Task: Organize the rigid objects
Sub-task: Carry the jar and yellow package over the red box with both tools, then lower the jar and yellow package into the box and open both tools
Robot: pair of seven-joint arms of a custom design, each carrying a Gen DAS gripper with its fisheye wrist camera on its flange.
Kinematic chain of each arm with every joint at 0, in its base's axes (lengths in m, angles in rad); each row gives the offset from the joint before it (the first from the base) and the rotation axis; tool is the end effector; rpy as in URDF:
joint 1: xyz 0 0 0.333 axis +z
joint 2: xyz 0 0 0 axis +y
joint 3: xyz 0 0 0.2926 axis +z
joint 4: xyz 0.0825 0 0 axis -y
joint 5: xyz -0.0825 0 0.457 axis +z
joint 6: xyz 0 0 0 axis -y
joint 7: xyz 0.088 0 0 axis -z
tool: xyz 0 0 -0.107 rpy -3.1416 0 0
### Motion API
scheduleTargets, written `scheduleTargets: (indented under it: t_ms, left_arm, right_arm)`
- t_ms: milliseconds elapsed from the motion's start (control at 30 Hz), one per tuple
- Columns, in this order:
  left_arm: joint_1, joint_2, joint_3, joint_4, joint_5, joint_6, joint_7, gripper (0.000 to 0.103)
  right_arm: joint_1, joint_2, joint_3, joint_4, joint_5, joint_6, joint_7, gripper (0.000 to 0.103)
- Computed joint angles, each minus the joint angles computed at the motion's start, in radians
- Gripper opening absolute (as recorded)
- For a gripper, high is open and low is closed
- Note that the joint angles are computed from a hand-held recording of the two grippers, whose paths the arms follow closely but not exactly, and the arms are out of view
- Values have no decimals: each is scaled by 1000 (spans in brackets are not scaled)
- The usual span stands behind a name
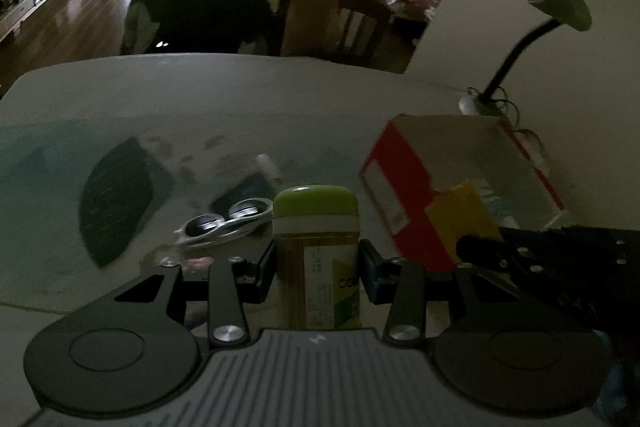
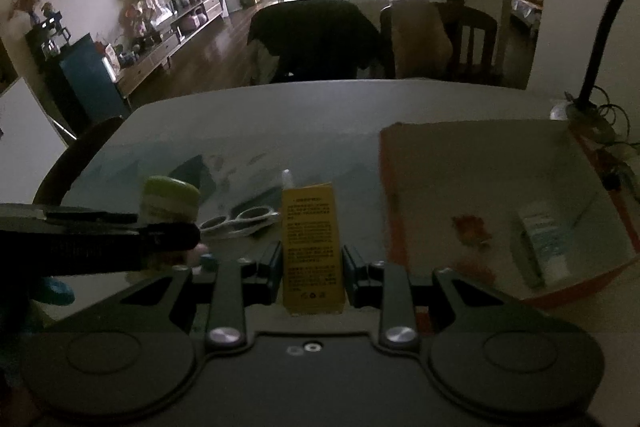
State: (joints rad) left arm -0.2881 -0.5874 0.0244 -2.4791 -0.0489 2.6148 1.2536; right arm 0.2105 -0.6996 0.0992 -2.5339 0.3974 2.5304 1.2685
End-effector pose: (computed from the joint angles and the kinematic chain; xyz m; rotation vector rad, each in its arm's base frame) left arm 0.4861 -0.1294 0.5343 -1.9865 1.8199 -0.9316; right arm 0.4519 0.1428 0.5428 -2.0102 1.3798 -0.3854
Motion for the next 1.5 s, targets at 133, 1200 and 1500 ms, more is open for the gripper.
scheduleTargets:
  t_ms: [133, 1200, 1500]
  left_arm:
    - [-14, 62, -32, 59, 5, 9, -17, 43]
    - [21, 707, -263, 715, 261, -128, -202, 43]
    - [4, 900, -267, 914, 348, -228, -235, 43]
  right_arm:
    - [-24, 14, -25, 14, -8, -5, -19, 30]
    - [-175, 369, -152, 276, 46, -20, -257, 30]
    - [-170, 545, -133, 412, 10, -25, -220, 30]
